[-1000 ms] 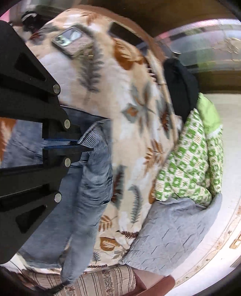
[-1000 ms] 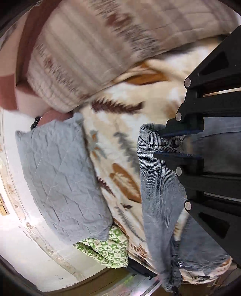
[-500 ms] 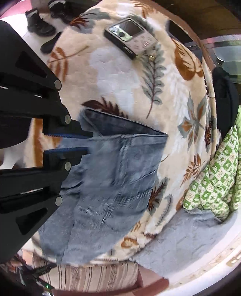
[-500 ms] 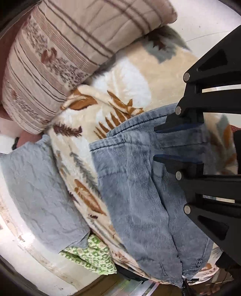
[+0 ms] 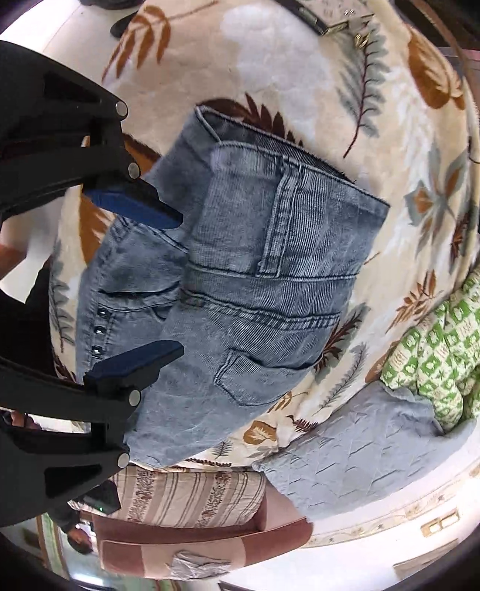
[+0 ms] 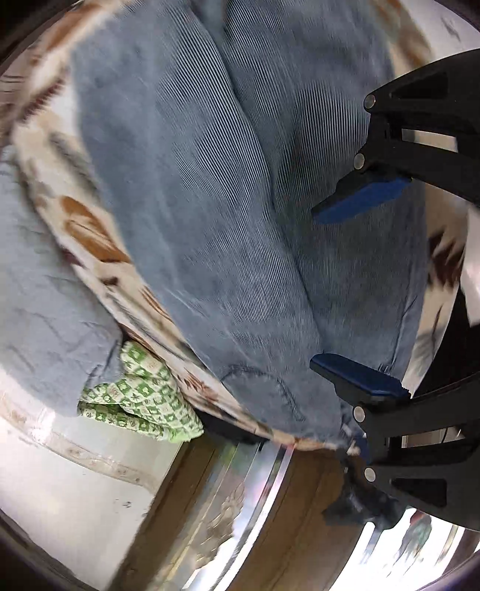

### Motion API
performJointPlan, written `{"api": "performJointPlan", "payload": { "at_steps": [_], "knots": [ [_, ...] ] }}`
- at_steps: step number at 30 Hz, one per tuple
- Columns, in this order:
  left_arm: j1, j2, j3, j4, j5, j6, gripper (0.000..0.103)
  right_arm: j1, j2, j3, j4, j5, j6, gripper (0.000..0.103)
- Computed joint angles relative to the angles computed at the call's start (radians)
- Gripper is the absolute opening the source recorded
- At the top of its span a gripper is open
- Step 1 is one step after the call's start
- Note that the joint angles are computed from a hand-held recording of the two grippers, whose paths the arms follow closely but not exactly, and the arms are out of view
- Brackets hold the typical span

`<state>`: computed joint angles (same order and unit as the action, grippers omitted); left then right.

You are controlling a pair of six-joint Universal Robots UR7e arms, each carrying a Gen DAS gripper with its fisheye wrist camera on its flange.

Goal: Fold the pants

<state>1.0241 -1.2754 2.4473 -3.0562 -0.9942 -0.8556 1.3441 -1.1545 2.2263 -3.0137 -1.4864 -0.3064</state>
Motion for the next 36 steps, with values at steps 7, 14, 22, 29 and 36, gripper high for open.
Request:
{"api": "performJointPlan", "payload": {
  "at_steps": [7, 14, 22, 29, 36],
  "knots": [
    [0.081, 0.059, -0.057, -0.043, -0.055, 0.031, 0.062, -0.016, 0.099, -0.046, -0.040, 0.089, 0.064, 0.075],
    [0.088, 0.087, -0.103, -0.050, -0.031, 0.056, 0.038, 0.005, 0.160, -0.089, -0.087, 0.073, 0.119, 0.008],
    [0.013, -0.012, -0.026, -0.066, 0.001, 0.058, 0.017, 0.024, 0.018, 0.006, -0.068, 0.136, 0.028, 0.005],
    [-0.064, -0.085, 0.086, -0.011, 0.038, -0.042, 0.017, -0.021, -0.123, 0.136, 0.016, 0.137, -0.040, 0.005],
    [0.019, -0.058, 0.102, -0.016, -0.024, -0.086, 0.017, -0.099, -0.084, 0.153, 0.046, 0.089, -0.002, 0.010]
  ]
}}
